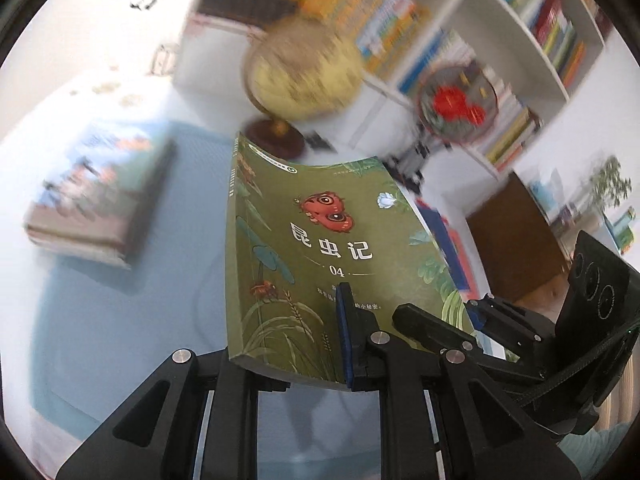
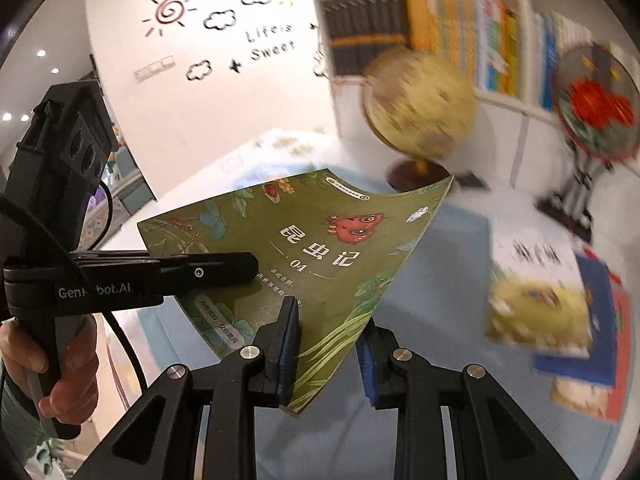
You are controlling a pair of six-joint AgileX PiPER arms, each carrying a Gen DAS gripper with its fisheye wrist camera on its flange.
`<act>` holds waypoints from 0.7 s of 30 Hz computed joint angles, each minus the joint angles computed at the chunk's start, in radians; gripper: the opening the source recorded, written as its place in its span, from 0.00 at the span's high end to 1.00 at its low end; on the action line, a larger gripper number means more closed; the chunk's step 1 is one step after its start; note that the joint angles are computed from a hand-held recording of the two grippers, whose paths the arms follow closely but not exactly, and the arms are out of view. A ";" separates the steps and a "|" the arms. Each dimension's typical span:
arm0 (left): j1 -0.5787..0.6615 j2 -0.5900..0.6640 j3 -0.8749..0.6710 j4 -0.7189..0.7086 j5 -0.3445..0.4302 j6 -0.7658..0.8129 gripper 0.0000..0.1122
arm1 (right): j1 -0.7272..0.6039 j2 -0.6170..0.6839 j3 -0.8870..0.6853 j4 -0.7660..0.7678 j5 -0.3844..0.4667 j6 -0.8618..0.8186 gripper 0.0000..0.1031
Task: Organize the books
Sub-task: 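Carry the upright insect-cover book to the book row and lower it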
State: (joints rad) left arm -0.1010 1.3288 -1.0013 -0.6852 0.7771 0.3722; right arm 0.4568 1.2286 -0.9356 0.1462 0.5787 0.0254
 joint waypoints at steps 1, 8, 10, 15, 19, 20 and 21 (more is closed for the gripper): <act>0.044 0.011 -0.011 -0.021 0.018 0.048 0.87 | 0.045 0.048 -0.040 -0.046 -0.020 0.059 0.74; 0.372 0.200 -0.141 -0.068 0.109 0.317 0.88 | 0.248 0.457 -0.391 -0.261 -0.056 0.394 0.74; 0.412 0.266 -0.178 -0.078 0.108 0.362 0.88 | 0.276 0.569 -0.504 -0.311 -0.035 0.448 0.74; 0.479 0.512 -0.383 -0.080 0.150 0.381 0.87 | 0.270 0.846 -0.846 -0.288 0.093 0.440 0.73; 0.493 0.618 -0.480 -0.085 0.176 0.371 0.87 | 0.266 0.982 -1.041 -0.274 0.187 0.430 0.73; 0.496 0.645 -0.513 -0.077 0.191 0.356 0.86 | 0.257 1.007 -1.074 -0.248 0.205 0.423 0.73; 0.496 0.656 -0.527 -0.064 0.193 0.342 0.85 | 0.248 1.015 -1.077 -0.229 0.206 0.423 0.73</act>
State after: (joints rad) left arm 0.3952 1.9848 -1.5279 -0.7496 0.9706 0.7146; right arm 0.7051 2.2434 -2.0127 -0.0824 0.7844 0.4479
